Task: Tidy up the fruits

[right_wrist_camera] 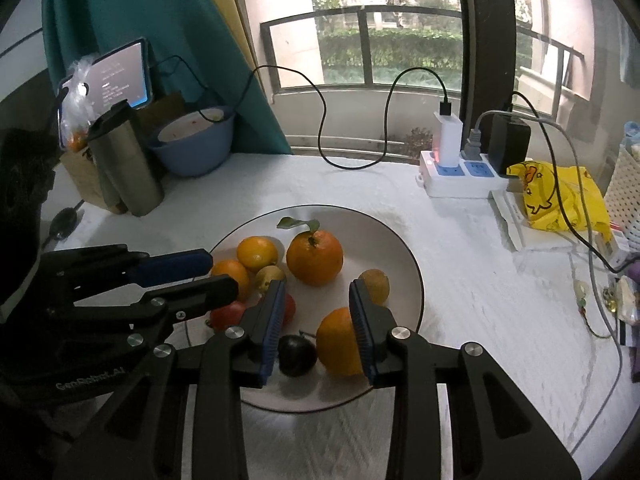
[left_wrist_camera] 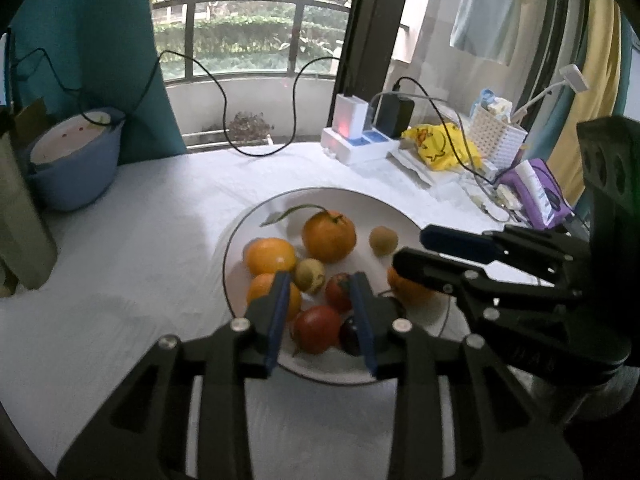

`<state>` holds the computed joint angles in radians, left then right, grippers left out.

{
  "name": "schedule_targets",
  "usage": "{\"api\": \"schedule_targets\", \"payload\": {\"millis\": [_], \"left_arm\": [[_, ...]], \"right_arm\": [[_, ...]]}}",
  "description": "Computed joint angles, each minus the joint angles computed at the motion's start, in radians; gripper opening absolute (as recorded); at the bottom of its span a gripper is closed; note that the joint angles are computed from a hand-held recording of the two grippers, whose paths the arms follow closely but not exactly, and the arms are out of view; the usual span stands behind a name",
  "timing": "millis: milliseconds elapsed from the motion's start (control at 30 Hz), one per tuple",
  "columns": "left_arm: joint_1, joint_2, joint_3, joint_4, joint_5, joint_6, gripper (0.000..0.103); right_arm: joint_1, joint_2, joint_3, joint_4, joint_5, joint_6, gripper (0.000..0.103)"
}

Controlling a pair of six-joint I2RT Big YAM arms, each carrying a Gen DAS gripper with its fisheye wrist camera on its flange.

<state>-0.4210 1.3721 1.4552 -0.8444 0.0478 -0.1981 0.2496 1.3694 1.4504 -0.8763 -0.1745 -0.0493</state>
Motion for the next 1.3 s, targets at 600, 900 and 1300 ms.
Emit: {"api": "schedule_targets", "payload": {"millis": [600, 900, 1300], "left_arm": [[-0.03, -0.154, -0.101, -0.004, -0.047, -0.031, 0.045], [-0.06, -0.233, -0.152, -0.016, -0.082, -0.05, 0.046], [-0.117, -0.325, -0.21, -0.025, -0.121, -0.079, 0.046]], "right_arm": [[0.051, -0.138, -0.068, -0.031, 0.059, 0.033, 0.035], [0.087, -0.216, -0.119, -0.041, 0.085, 0.059, 0.035], [0.127, -0.319, -0.179, -0.063, 0.127, 0.082, 0.035]]}}
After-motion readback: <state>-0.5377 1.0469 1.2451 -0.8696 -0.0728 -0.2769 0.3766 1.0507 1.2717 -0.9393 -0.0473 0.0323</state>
